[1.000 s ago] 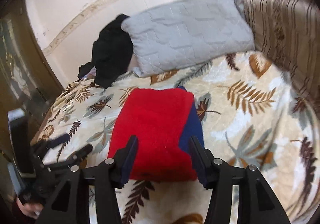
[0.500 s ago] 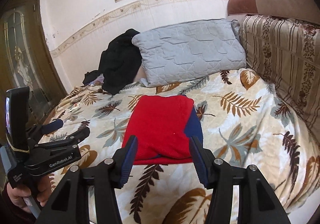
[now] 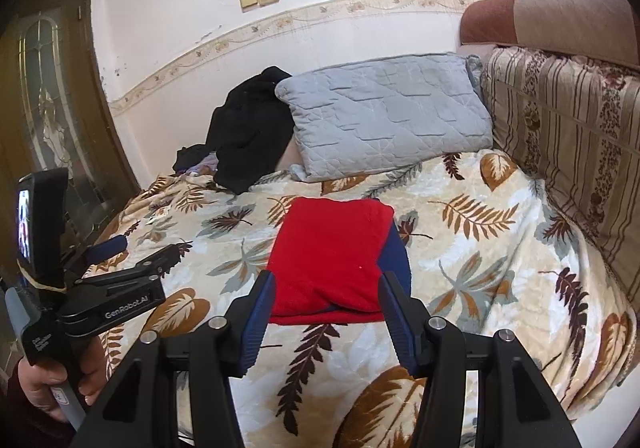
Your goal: Fold small clothes
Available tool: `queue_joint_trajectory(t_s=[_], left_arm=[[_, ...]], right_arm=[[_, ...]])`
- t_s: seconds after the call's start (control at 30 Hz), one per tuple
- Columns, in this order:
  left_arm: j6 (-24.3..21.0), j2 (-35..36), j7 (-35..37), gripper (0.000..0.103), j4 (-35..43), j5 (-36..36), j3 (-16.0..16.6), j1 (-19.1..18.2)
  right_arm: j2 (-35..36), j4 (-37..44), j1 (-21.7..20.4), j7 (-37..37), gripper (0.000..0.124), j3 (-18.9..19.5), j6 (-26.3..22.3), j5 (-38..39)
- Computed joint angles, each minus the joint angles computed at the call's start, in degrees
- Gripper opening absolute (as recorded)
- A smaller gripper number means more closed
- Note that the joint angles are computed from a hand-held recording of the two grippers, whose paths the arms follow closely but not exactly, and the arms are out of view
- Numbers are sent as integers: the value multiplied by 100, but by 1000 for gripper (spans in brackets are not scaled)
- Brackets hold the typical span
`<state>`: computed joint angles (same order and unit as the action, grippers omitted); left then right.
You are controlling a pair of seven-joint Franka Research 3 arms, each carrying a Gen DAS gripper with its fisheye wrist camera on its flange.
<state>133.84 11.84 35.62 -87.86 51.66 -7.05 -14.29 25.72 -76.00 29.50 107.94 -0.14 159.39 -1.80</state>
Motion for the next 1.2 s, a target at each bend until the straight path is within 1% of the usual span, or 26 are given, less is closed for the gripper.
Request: queue_joint_trajectory(t_s=[0.13,0.27,0.33,0.53,0.83,0.97,1.2], left_arm=[[-14,-109,-156,84,-118,99,13,7],[-17,-180,-231,84,-222,70,-8,61],[-24,-202,-283,84,-260,80,-14,83],[29,-211,-405,84,-309,119,-20,139],[48,-188,-423,84,-325,156,-17,153],[120,-176,-487,84,-364,182,4,177],[103,-79,-451,84,-344,155,35,194]], right_arm=[[-51,8,195,239,58,-195,-47,-334],[-67,58,223,384,58,-200,-132,-480],[-33,152,263,481,58,-231,-258,-579],[154,479,248,494,58,-154,-590,-630],[334,710,253,531,58,-121,-737,-569],[360,727,263,566,58,-131,-740,-563],[448,821,296,639,58,-156,-785,-585]])
